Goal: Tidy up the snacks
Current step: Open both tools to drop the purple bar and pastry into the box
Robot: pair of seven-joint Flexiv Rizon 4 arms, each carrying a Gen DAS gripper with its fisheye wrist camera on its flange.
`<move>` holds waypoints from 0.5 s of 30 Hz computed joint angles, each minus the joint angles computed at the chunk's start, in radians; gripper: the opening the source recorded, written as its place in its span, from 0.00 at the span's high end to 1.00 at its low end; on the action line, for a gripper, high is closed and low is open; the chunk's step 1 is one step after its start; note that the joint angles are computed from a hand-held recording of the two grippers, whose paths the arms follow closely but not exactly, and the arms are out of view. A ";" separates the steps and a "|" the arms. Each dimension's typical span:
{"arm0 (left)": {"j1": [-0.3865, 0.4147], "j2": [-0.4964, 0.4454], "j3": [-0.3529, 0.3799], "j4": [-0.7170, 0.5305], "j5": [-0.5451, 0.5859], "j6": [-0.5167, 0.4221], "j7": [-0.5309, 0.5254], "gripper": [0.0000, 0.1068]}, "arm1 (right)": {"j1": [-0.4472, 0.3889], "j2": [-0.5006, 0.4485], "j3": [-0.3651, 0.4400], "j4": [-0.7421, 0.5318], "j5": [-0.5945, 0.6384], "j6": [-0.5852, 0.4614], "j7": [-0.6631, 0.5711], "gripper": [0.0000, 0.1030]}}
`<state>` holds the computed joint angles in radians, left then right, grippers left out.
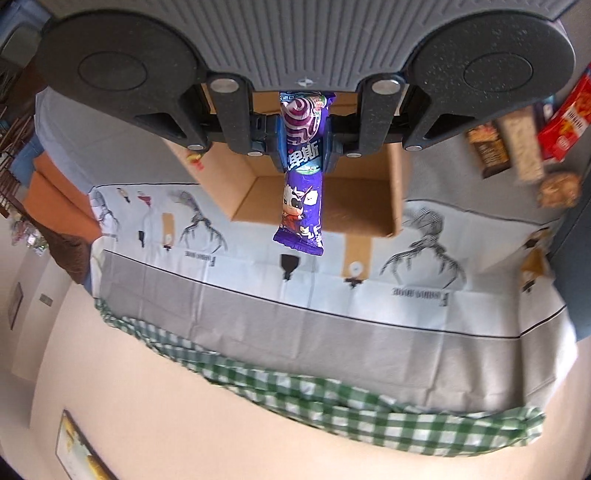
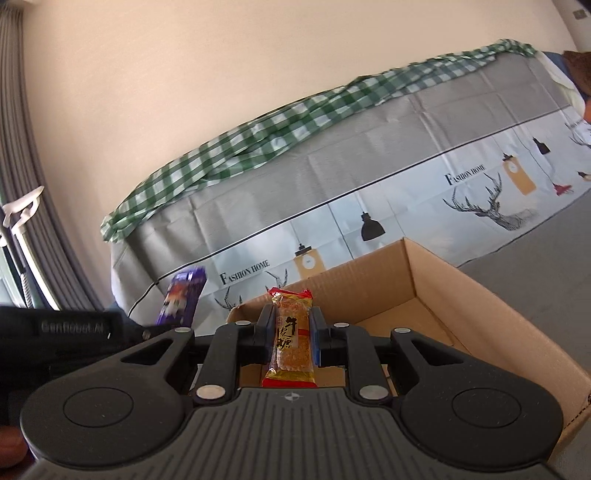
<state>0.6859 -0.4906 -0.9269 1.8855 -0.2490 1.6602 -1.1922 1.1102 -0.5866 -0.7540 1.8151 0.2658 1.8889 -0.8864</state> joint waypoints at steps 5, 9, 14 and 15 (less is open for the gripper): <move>-0.048 -0.020 0.016 -0.039 -0.007 -0.010 0.012 0.81 | 0.013 -0.009 -0.021 0.002 0.012 -0.005 0.017 0.81; -0.073 -0.025 0.023 -0.059 -0.024 -0.029 0.024 0.79 | 0.019 -0.010 -0.032 0.002 0.005 -0.024 0.040 0.78; -0.041 -0.012 -0.017 -0.024 -0.037 -0.012 0.046 0.68 | 0.059 -0.023 -0.098 0.019 -0.026 -0.059 0.103 0.45; -0.021 -0.006 -0.035 -0.007 -0.035 -0.003 0.042 0.66 | 0.071 -0.027 -0.115 0.025 -0.031 -0.057 0.113 0.40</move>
